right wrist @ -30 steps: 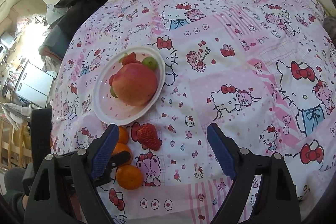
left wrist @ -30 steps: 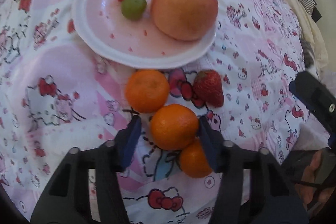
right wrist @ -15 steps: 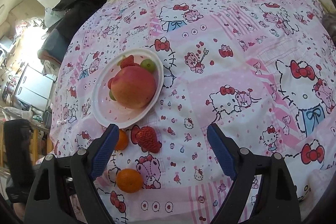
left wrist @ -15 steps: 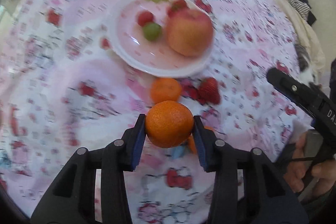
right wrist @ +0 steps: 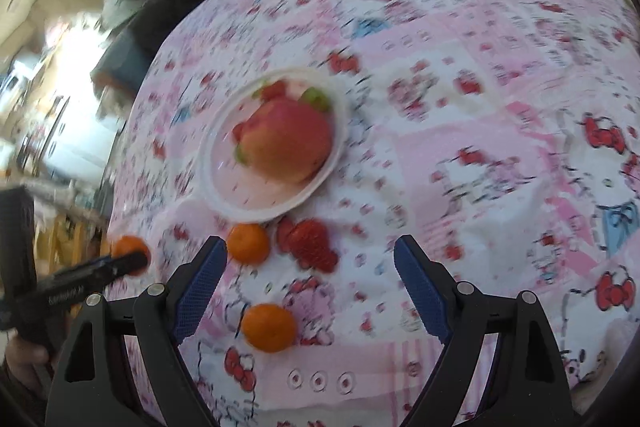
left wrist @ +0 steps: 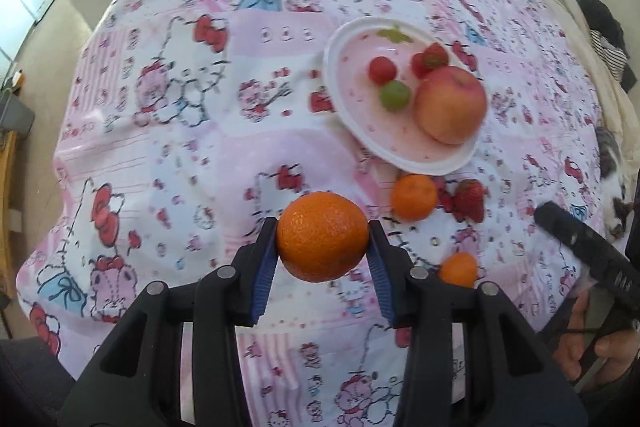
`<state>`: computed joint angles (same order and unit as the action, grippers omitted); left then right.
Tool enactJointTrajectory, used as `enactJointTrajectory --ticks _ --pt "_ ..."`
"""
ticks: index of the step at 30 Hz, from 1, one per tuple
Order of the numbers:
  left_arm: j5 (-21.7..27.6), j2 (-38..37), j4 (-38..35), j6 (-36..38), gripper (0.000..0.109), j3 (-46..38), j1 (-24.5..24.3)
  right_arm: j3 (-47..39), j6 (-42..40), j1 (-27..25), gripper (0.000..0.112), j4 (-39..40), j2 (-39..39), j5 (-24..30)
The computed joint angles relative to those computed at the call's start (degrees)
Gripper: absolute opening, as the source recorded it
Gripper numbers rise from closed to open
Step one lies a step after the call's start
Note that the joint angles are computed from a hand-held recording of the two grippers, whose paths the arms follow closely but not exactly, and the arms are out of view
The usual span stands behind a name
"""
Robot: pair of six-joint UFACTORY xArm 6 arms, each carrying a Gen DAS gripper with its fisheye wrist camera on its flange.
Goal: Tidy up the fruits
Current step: 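Grasp another mandarin with the right gripper while the left holds its mandarin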
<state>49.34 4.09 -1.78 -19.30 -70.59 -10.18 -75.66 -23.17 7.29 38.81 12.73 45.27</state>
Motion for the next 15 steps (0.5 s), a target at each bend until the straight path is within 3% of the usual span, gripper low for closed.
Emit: enactJointTrajectory --ticks 7,11,15 --pt "-1.3 -0.4 4.5 -5.1 0.039 1.0 0.2 -1.4 -4.5 6.0 0.088 -8.5 2.1 6.0" --pt "-1.2 0.3 3.6 -5.3 0.039 0.5 0.5 -1.1 -2.8 10.4 0.087 -19.4 4.2 5.0" --pt "-1.0 0.6 3.5 -5.2 0.039 0.3 0.6 -0.1 -2.6 11.5 0.076 -21.7 4.1 3.1"
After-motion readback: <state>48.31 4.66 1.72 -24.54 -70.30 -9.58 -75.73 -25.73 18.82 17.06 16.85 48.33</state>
